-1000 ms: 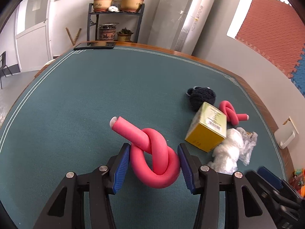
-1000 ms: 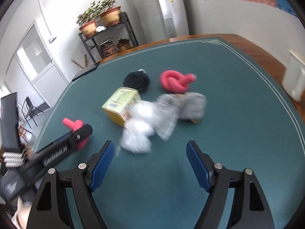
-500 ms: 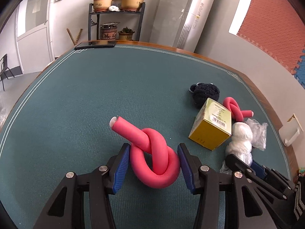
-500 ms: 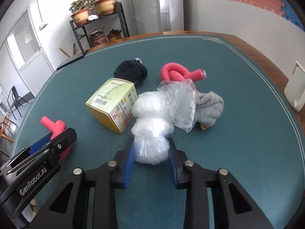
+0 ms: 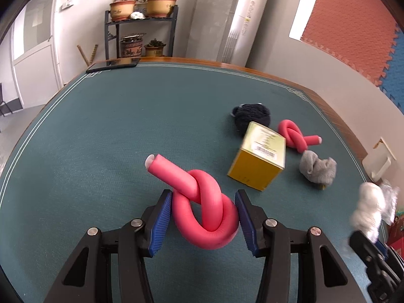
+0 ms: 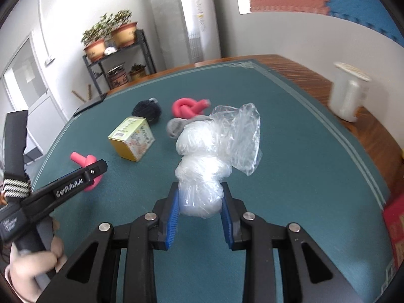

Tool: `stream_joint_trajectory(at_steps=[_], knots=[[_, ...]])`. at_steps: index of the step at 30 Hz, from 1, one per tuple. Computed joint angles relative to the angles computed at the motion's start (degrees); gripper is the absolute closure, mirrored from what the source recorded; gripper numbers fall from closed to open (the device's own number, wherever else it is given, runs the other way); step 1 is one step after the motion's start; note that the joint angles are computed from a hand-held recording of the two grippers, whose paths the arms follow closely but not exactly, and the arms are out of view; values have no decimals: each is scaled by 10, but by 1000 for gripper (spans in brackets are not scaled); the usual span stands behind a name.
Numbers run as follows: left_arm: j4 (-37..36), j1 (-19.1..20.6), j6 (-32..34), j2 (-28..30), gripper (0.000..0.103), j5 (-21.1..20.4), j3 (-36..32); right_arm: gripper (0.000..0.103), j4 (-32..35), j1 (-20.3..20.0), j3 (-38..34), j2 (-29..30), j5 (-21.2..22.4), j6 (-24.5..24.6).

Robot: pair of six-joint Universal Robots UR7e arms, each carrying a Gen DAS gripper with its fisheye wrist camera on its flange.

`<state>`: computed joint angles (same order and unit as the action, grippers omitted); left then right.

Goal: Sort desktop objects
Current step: 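Carry the plastic bag to the bin and open the right gripper inside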

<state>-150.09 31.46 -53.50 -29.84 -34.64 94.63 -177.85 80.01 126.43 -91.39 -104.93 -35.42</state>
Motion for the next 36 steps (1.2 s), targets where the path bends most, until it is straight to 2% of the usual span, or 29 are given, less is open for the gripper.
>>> stream_joint_trajectory(at_steps=[5,11,14,19,24,29,31,33,36], knots=[[-10,-10,24,8,51,-1,-7,70,-1,-43,32,-74,26,-3],[-15,-22,54,21,51,-1,-19,70,15,-122,52,-184,70,-6],[-17,-29,68,29,51,-5,-24,70,24,-173,48,-235,96,-3],[-23,-36,81,35,51,-23,-23,70,41,-283,33,-306,154,7],[-22,-41,90,40,51,-25,-25,70,51,-378,2,-326,188,49],[-21,-43,91,39,51,-27,-22,70,51,-429,-26,-314,196,78],[-18,-44,90,40,51,-27,-22,68,63,-438,-33,-312,202,78],[-17,-45,89,39,51,-28,-21,61,55,-436,-32,-307,193,78],[-15,-45,88,40,51,-28,-20,36,38,-437,-26,-308,192,79]])
